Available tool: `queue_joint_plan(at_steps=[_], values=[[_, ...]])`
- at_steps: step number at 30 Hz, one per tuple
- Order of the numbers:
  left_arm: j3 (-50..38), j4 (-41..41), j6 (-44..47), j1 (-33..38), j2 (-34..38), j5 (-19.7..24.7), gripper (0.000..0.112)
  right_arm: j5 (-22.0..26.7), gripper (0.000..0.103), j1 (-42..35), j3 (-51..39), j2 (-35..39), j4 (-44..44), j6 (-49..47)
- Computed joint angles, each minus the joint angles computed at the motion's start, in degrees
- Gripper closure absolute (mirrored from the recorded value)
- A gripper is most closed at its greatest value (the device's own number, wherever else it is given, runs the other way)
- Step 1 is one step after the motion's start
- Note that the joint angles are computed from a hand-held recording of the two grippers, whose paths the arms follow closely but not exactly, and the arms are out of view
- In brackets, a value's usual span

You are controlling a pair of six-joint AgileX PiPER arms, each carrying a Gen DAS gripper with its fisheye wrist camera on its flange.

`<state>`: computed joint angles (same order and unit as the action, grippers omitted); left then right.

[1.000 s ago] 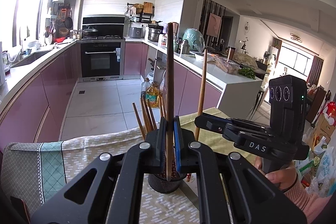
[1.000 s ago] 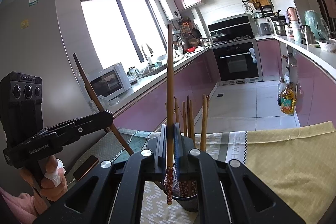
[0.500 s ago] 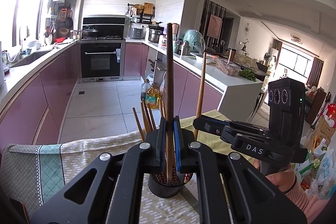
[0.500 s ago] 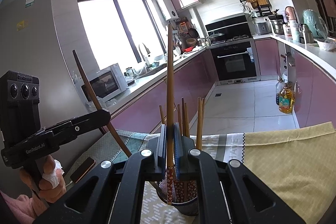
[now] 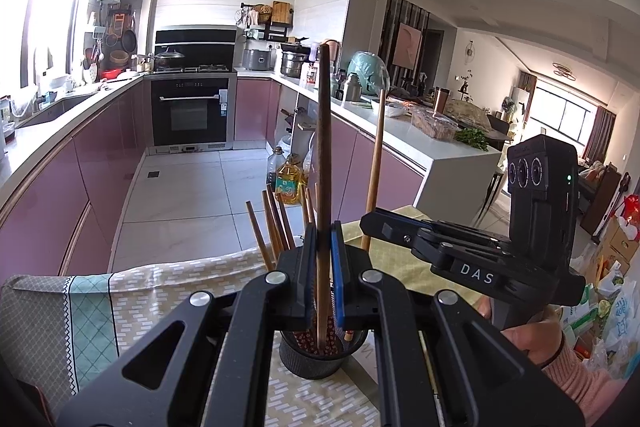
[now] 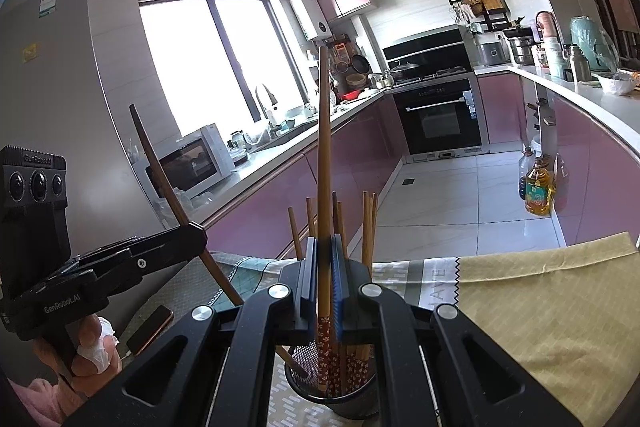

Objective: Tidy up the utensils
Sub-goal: 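Lower the chopstick into the mesh cup with the right tool while the left tool holds its chopstick there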

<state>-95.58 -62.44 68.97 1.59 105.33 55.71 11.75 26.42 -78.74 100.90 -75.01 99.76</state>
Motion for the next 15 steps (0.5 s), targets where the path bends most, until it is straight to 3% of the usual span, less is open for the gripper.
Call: queue_joint_plan(at_steps=[15], values=[[-2.2, 2.1, -2.1, -1.3, 2.1, -0.7, 0.105, 1.0, 0.097, -0.2, -2.0, 2.0, 6.5, -6.7]])
